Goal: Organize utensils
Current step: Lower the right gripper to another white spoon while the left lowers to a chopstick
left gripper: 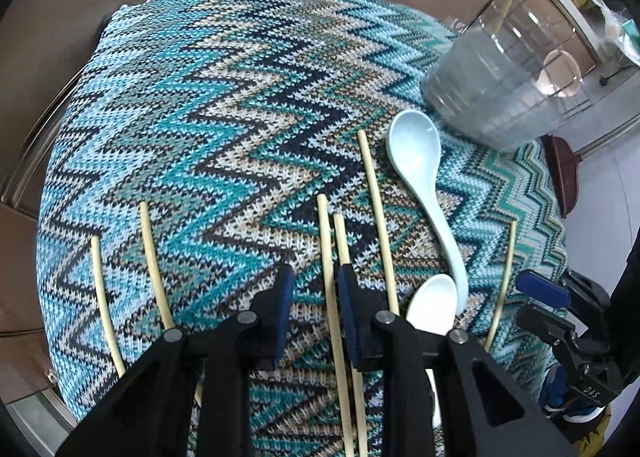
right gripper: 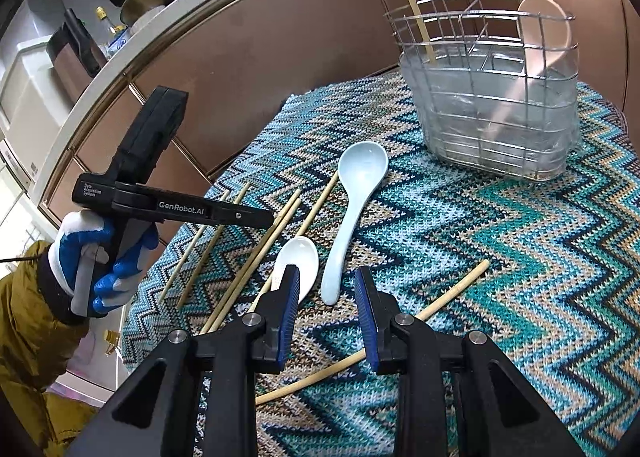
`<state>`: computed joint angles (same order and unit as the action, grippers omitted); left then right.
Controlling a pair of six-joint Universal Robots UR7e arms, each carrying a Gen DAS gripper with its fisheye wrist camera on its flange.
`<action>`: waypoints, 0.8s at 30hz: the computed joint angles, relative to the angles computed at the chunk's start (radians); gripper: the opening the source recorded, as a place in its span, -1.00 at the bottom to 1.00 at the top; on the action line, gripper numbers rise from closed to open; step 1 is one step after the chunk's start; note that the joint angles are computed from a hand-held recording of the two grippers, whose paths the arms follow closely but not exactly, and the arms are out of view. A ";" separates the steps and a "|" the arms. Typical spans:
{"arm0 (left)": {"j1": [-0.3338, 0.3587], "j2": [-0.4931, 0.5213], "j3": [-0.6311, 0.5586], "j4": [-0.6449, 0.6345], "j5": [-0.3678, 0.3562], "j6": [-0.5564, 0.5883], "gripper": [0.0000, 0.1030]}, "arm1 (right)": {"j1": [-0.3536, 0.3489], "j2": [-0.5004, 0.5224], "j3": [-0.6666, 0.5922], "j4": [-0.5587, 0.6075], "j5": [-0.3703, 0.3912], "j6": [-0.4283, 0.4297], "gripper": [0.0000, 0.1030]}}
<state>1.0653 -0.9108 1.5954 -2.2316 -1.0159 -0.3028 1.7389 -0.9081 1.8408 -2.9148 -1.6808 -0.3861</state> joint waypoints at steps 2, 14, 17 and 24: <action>0.002 0.008 -0.008 0.008 0.004 0.004 -0.60 | -0.001 0.013 -0.017 0.020 -0.004 -0.009 -0.42; 0.013 0.060 -0.101 0.095 0.000 0.030 -0.61 | 0.033 0.084 -0.161 0.230 -0.037 -0.128 -0.42; 0.010 0.075 -0.115 0.106 0.001 0.041 -0.66 | 0.044 0.111 -0.204 0.288 -0.065 -0.160 -0.42; 0.025 0.089 -0.153 0.131 -0.027 0.055 -0.74 | 0.057 0.159 -0.293 0.399 -0.095 -0.218 -0.42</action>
